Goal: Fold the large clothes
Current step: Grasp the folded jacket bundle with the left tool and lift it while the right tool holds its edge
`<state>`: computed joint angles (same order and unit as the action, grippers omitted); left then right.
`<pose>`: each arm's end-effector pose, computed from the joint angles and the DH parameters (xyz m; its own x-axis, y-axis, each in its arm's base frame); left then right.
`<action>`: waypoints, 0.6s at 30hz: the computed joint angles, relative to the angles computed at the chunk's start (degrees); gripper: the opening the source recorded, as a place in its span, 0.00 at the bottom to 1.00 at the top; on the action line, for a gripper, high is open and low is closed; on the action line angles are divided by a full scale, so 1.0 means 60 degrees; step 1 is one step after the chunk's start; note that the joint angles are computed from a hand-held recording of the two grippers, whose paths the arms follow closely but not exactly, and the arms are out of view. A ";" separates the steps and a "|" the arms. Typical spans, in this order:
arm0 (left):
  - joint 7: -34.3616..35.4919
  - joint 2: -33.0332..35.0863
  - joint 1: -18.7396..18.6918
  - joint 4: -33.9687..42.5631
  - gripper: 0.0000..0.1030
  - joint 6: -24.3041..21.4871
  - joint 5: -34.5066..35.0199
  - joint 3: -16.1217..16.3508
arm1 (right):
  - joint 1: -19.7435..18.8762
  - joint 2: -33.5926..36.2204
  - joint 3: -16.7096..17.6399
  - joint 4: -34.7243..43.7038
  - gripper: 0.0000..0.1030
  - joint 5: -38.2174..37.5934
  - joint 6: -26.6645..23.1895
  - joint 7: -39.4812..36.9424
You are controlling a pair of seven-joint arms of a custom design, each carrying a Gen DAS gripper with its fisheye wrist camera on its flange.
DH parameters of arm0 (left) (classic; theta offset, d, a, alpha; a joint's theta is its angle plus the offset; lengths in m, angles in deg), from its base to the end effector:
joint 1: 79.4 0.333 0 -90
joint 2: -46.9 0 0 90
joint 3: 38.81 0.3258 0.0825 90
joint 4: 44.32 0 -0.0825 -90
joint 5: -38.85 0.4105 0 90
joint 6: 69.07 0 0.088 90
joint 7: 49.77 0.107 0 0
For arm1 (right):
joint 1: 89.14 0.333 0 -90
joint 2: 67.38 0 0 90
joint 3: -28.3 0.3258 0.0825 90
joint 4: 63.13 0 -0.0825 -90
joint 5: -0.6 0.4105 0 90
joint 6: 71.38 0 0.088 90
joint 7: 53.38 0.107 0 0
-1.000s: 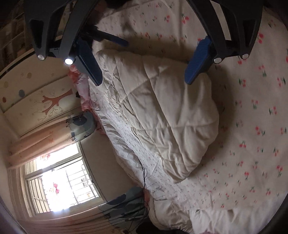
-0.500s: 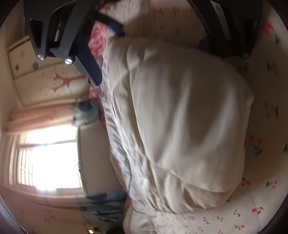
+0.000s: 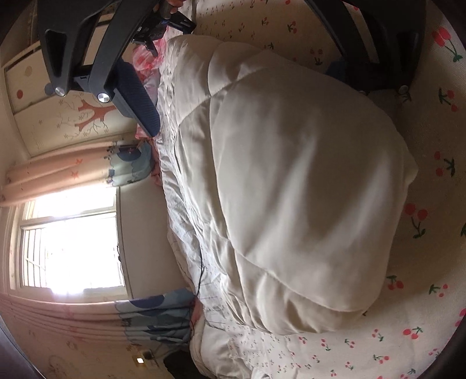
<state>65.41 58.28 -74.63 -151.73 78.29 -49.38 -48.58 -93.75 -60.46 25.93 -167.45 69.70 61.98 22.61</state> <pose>0.6645 -0.0357 0.4462 0.1960 -0.3737 0.9066 -0.7044 -0.6969 -0.1349 0.6567 -0.0629 0.5191 -0.2030 -0.4846 -0.8508 -0.7546 0.6312 -0.1795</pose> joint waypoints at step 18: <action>0.0261 -0.1367 0.0031 -0.1327 0.41 -0.0853 0.1648 0.0721 | 0.0523 -0.2455 -0.0751 -0.2568 0.40 -0.1169 -0.0418 -0.0669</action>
